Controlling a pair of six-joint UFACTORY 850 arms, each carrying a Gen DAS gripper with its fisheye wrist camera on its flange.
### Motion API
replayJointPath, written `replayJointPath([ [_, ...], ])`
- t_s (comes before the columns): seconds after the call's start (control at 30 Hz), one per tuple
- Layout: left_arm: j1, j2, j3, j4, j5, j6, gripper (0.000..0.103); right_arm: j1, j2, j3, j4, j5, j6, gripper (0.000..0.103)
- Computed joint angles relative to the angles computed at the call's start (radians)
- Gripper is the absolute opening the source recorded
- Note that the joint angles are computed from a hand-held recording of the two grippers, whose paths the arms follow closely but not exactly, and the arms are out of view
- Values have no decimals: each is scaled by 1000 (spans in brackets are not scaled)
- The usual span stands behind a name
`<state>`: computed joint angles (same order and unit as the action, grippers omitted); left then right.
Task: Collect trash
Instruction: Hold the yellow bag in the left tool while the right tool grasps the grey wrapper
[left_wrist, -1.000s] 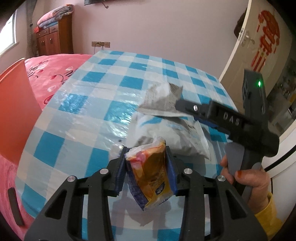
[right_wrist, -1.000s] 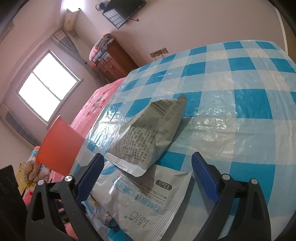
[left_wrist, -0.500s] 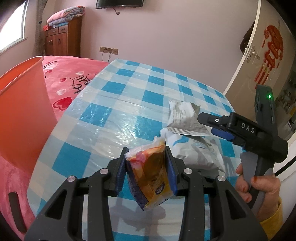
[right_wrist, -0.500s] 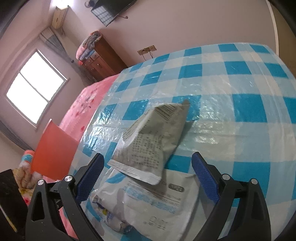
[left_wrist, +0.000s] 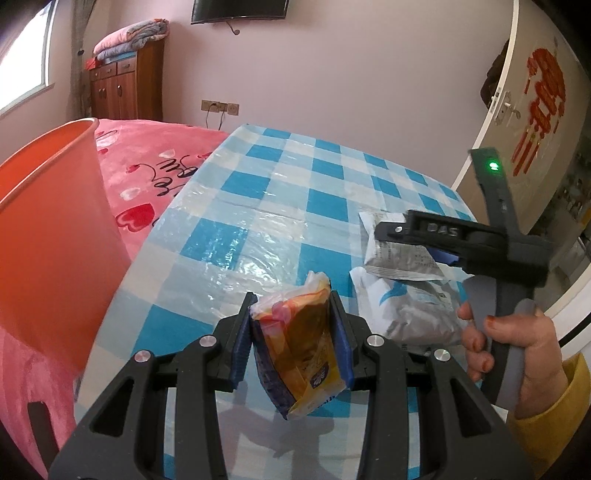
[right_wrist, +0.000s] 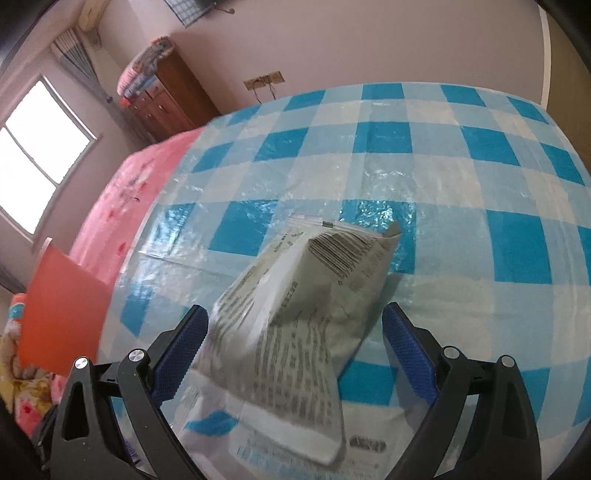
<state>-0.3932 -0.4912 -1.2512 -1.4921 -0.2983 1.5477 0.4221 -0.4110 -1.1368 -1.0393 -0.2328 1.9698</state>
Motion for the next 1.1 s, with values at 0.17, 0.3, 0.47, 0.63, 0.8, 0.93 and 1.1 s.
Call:
replayJointPath([
  [0.17, 14, -8, -6, 8, -13, -8, 40, 13, -37, -57, 143, -63, -180, 95],
  [0.3, 23, -17, -11, 17, -26, -20, 40, 29, -53, -88, 156, -124, -238, 95],
  [0.47, 37, -28, -18, 45, -47, -58, 40, 37, -64, -98, 92, -144, -213, 89],
  [0.63, 46, -35, -22, 55, -57, -77, 40, 41, -58, -80, 10, -136, -144, 84],
  [0.8, 47, -32, -20, 37, -65, -60, 40, 46, -50, -65, -64, -130, -84, 81],
  [0.93, 48, -29, -17, 22, -69, -43, 40, 53, -37, -45, -144, -135, 0, 79],
  [1.1, 50, -25, -14, 15, -74, -33, 40, 60, -16, -19, -225, -152, 91, 78],
])
